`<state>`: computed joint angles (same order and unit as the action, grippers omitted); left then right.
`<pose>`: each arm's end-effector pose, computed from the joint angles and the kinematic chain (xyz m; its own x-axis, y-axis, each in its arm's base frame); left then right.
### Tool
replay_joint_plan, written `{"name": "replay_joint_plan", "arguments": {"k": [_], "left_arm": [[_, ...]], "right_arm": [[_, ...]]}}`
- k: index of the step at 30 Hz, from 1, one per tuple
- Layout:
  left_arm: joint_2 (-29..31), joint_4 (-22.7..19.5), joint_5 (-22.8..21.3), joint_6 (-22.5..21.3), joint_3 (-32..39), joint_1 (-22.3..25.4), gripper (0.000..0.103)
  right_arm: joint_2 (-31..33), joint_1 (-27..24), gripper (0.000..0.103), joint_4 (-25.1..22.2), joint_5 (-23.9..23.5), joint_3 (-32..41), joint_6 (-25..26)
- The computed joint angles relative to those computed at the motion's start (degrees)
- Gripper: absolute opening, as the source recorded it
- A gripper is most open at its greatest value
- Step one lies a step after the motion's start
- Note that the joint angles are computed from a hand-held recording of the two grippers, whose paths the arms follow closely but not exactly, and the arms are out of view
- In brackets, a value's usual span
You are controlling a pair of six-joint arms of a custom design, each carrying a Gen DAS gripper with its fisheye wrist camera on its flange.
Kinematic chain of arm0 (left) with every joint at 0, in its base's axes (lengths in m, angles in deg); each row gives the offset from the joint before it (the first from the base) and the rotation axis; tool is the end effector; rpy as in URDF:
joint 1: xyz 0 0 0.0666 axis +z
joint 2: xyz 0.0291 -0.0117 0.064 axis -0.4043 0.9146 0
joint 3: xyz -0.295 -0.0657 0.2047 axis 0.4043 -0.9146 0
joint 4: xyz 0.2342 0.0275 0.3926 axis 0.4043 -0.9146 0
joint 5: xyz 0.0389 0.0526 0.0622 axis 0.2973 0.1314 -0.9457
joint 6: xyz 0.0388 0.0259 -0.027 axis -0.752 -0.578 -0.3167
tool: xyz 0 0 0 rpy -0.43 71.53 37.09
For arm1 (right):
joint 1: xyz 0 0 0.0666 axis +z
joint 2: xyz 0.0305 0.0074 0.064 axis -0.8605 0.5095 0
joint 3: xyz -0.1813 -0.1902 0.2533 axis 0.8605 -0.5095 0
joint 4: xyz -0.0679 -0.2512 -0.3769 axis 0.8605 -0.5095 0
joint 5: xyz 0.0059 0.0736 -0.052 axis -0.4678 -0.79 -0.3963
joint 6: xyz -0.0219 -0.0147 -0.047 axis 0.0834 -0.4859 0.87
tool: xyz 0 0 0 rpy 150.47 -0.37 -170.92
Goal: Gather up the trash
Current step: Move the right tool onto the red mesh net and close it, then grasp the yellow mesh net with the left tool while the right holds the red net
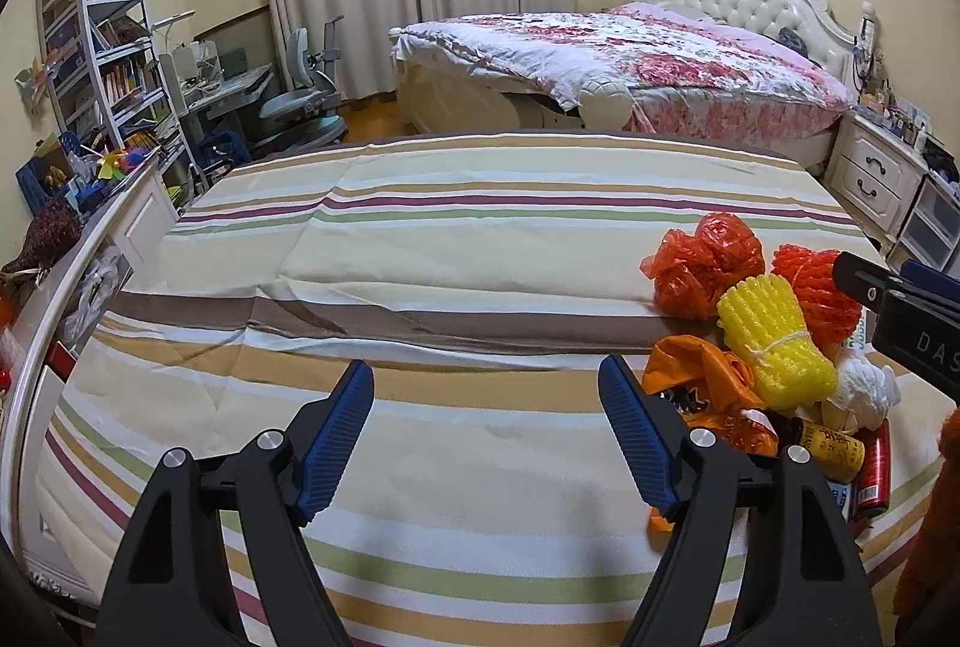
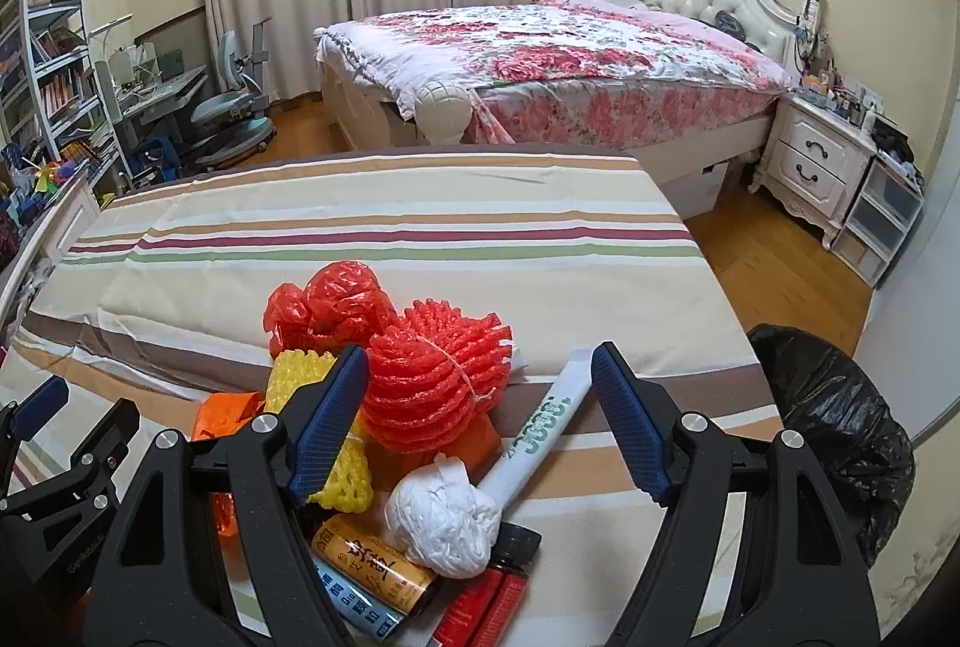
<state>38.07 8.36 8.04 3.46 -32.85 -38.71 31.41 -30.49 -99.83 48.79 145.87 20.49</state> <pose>0.4246 -0.1100 0.3143 -0.6636 0.1907 -0.7234 0.2047 0.9764 0.0696 0.4000 0.1996 0.3253 -0.6553 0.1874 -0.7318 0.2618 0.9650 0.0128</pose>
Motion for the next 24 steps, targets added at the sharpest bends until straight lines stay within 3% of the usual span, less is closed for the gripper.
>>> {"name": "replay_joint_plan", "arguments": {"k": [6, 7, 8, 24], "left_arm": [[1.63, -0.02, 1.47, -0.10, 1.17, 0.28, 0.077], [1.84, 0.11, 1.54, -0.07, 1.23, 0.20, 0.077], [2.06, 0.12, 1.67, -0.09, 1.41, 0.13, 0.077], [5.78, -0.95, 3.46, 0.12, 5.24, -2.40, 0.077]], "right_arm": [[0.67, -2.13, 0.048, 2.13, -7.78, 0.02, -0.01], [0.64, -2.13, 0.041, 2.41, -7.53, 0.05, 0.33], [0.88, -1.84, 0.027, 2.74, -7.24, 0.17, 0.46], [-2.47, -6.16, 0.022, 3.26, -5.61, -2.65, 2.03]]}}
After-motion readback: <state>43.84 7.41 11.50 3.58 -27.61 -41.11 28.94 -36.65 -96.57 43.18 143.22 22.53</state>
